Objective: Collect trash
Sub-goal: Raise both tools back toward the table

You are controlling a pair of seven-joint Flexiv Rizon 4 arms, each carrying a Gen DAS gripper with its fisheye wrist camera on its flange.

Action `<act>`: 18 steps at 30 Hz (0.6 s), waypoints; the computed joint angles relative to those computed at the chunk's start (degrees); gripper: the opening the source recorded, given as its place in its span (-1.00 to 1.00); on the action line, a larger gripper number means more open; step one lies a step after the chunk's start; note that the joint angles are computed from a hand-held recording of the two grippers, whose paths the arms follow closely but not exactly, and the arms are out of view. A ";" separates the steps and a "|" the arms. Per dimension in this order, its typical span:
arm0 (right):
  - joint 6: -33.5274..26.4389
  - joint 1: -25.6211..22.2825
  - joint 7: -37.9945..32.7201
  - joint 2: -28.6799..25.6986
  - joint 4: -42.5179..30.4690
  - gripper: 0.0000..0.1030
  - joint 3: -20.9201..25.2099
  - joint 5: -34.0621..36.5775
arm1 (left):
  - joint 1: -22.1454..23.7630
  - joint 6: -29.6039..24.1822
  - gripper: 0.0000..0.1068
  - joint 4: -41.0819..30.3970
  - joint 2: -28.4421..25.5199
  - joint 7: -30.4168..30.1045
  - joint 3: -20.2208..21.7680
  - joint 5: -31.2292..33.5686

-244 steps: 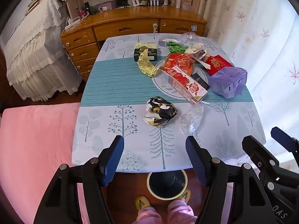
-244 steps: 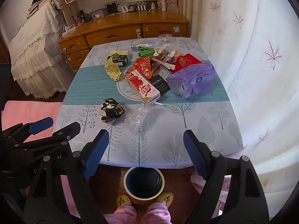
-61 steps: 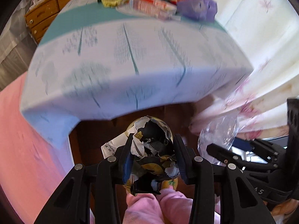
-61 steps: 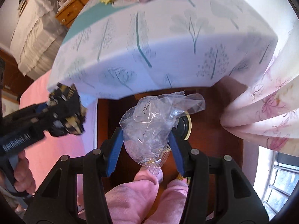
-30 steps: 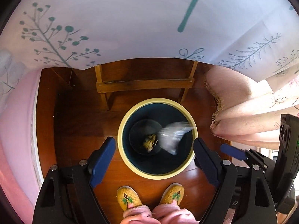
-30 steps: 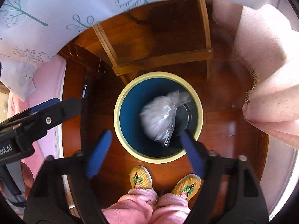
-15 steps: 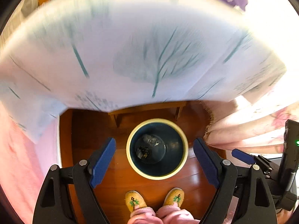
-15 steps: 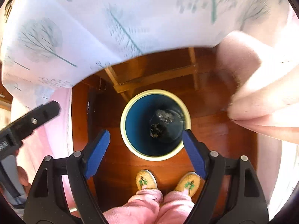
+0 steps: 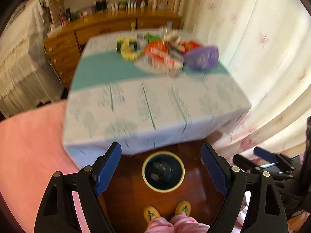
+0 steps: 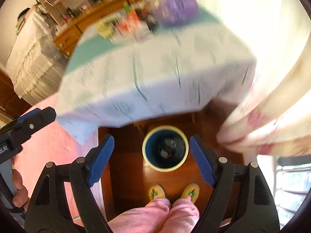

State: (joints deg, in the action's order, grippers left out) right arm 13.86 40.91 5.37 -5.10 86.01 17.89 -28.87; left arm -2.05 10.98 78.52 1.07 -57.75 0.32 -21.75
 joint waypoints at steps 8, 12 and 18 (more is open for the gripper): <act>-19.71 10.16 -8.68 -8.99 -25.88 0.52 -4.68 -15.52 | 4.20 -8.63 0.59 -20.45 -7.46 -1.98 -1.16 -5.90; -25.60 15.65 -14.70 -13.93 -36.83 0.52 -9.22 -20.66 | 5.03 -9.70 0.59 -27.20 -10.42 -2.77 -2.43 -7.23; -30.10 20.10 -23.11 -18.80 -47.57 0.52 -16.11 -22.98 | 4.14 -11.12 0.59 -34.48 -14.28 -5.98 -4.41 -6.45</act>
State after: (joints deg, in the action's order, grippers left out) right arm -16.24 61.01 -17.74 -23.90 38.45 1.78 -51.85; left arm 2.09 -0.14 44.04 -13.21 -63.73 -4.09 -28.20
